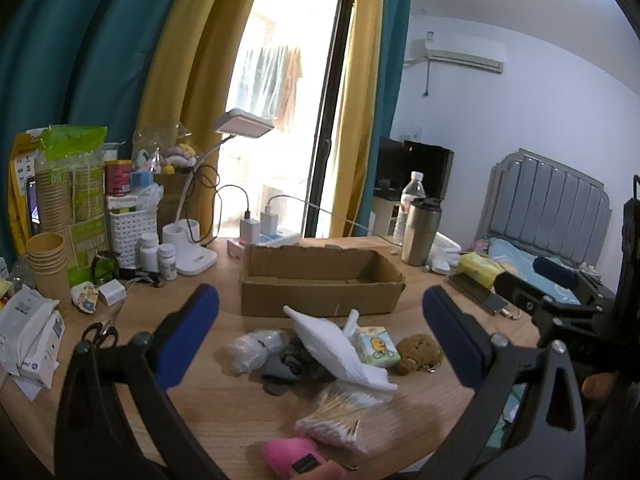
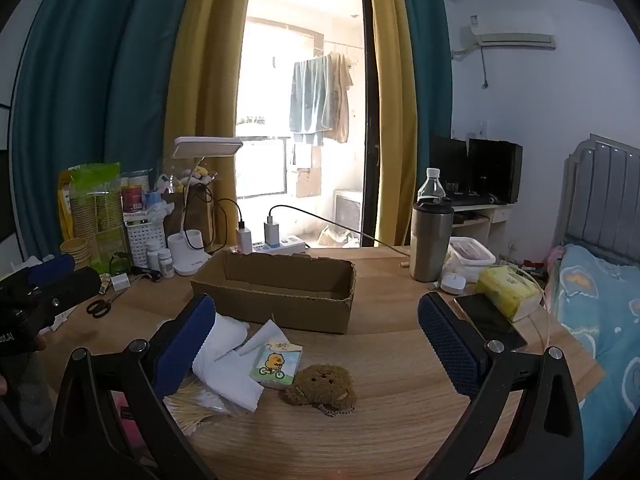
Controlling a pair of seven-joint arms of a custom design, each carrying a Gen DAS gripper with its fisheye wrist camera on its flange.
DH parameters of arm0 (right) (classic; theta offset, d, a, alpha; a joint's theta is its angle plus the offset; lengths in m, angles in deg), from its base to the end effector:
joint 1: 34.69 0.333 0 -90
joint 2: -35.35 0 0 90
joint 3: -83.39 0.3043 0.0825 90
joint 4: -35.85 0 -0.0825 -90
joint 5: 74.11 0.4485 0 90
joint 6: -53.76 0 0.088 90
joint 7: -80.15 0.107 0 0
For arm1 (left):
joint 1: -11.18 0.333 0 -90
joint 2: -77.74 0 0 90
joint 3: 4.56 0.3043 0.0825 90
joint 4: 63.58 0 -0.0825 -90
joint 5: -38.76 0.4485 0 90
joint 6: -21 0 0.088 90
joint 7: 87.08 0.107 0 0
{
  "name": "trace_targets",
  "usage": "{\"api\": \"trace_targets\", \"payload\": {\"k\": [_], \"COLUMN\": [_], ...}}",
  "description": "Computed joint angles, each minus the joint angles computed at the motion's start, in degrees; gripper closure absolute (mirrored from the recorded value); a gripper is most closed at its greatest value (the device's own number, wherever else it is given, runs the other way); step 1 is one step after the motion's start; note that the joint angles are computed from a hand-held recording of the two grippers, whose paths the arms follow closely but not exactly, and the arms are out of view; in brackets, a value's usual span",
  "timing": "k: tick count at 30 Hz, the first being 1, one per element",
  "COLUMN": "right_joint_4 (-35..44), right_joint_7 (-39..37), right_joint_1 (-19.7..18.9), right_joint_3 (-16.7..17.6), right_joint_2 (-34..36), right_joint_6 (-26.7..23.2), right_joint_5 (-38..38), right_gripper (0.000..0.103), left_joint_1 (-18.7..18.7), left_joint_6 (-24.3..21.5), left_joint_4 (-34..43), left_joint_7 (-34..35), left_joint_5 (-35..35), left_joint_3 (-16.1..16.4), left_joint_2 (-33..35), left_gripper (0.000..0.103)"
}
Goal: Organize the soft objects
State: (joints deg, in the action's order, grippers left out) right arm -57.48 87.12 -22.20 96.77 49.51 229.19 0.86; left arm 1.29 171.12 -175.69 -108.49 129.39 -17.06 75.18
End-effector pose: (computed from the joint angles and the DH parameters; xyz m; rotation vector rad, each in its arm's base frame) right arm 0.6881 0.2302 0.5372 -1.7275 0.9103 -0.7319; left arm 0.5897 -0.2696 0.5215 -1.6377 1.1594 -1.0744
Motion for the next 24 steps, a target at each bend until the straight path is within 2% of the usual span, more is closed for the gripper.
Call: {"api": "trace_targets", "payload": {"k": [24], "right_joint_4": [-0.34], "right_joint_7": [-0.22], "right_joint_1": [0.07], "right_joint_3": [0.0], "right_joint_2": [-0.34], "right_joint_6": [0.1], "right_joint_5": [-0.05], "right_gripper": [0.0], "left_joint_1": [-0.36], "left_joint_6": [0.47], "left_joint_4": [0.19], "left_joint_7": [1.16], "left_joint_5": [-0.68], "left_joint_3": [-0.05], "left_joint_2": [0.21], "left_gripper": [0.0]}}
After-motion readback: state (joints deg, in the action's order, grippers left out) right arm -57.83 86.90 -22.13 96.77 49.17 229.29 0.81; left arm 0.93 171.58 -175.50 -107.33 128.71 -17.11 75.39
